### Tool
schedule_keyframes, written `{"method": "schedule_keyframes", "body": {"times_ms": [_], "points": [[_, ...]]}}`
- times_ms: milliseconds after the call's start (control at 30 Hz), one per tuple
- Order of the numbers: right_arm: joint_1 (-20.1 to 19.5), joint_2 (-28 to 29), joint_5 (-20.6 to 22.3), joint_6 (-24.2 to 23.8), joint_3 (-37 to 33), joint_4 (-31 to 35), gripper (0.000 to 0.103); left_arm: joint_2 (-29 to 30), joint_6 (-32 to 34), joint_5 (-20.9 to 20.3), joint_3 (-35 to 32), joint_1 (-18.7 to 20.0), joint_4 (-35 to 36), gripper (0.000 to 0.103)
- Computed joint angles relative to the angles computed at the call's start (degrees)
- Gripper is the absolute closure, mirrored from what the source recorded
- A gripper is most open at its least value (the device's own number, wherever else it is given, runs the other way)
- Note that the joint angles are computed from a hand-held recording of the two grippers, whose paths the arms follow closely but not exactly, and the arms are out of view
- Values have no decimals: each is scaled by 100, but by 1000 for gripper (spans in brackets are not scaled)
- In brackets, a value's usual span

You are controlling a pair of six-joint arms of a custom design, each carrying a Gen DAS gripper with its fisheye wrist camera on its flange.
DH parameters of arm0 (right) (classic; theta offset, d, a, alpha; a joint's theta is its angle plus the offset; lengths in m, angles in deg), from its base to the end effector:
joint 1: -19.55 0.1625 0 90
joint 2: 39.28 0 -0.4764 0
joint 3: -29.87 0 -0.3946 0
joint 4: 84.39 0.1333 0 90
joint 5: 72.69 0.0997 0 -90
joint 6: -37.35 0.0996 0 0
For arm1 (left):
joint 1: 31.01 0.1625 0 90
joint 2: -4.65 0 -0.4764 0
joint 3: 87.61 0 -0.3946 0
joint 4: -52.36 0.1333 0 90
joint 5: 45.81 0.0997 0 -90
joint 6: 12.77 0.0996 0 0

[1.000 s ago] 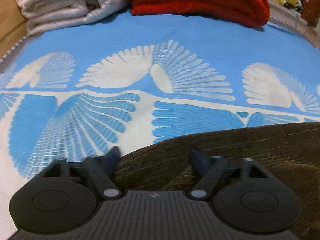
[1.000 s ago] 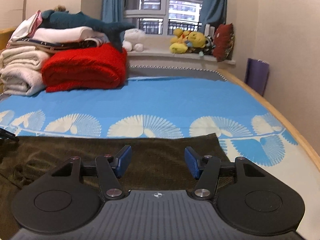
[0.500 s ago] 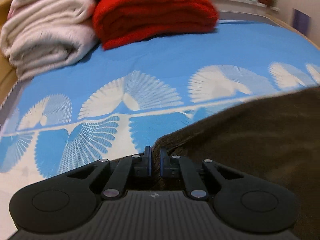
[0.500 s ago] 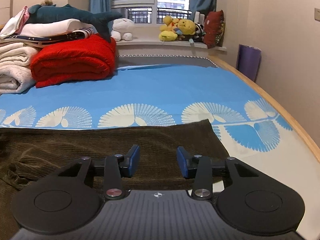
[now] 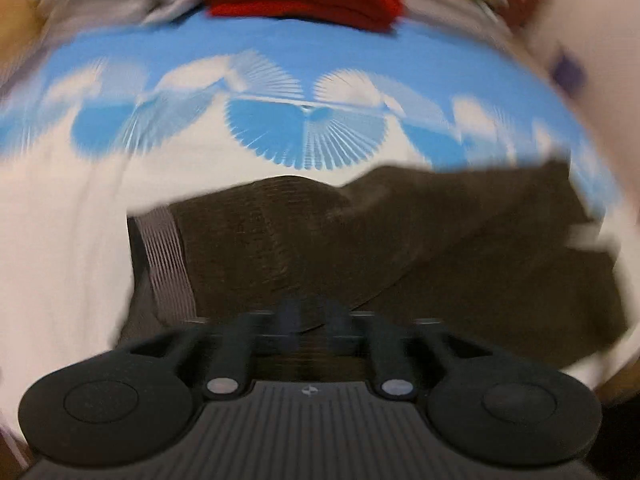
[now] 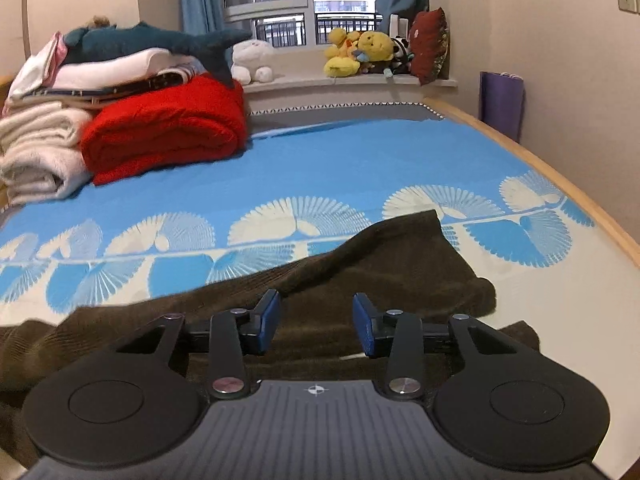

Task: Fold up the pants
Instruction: 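Grasp the grey waistband with the left tool while the right tool grasps the pant legs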

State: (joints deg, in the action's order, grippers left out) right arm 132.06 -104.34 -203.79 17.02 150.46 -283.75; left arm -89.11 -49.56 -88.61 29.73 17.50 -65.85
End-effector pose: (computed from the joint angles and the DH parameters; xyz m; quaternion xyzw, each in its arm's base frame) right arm 0.2708 -0.4763 0.3053 0.1570 -0.8353 0.4297 0.3049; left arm -0.1338 -0.4628 0.4206 0.0214 0.9155 -0.2812 0.2869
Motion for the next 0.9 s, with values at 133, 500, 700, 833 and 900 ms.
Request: {"method": "schedule_keyframes", "body": {"times_ms": [133,500,700,833,900], "points": [[-23,10,-125,130,-37,50,61,21,-374,-1026,-64,535,-276,37],[-453,-133,520,1674,-225,983,79,676,-1038,-1376,-217,1558,-909,34],[-810,126,1053,2529,-550,1169,85,859,-1676,-901,-279,1686,-1221,34],[-1058,498,1450,2758,-899,1322,78,877,-2002,-547,-312,1603,-1160,52],[-1161,697,1568,2904,-1125,1498,75,864,-2188,-161,-359,1480,-885,84]]}}
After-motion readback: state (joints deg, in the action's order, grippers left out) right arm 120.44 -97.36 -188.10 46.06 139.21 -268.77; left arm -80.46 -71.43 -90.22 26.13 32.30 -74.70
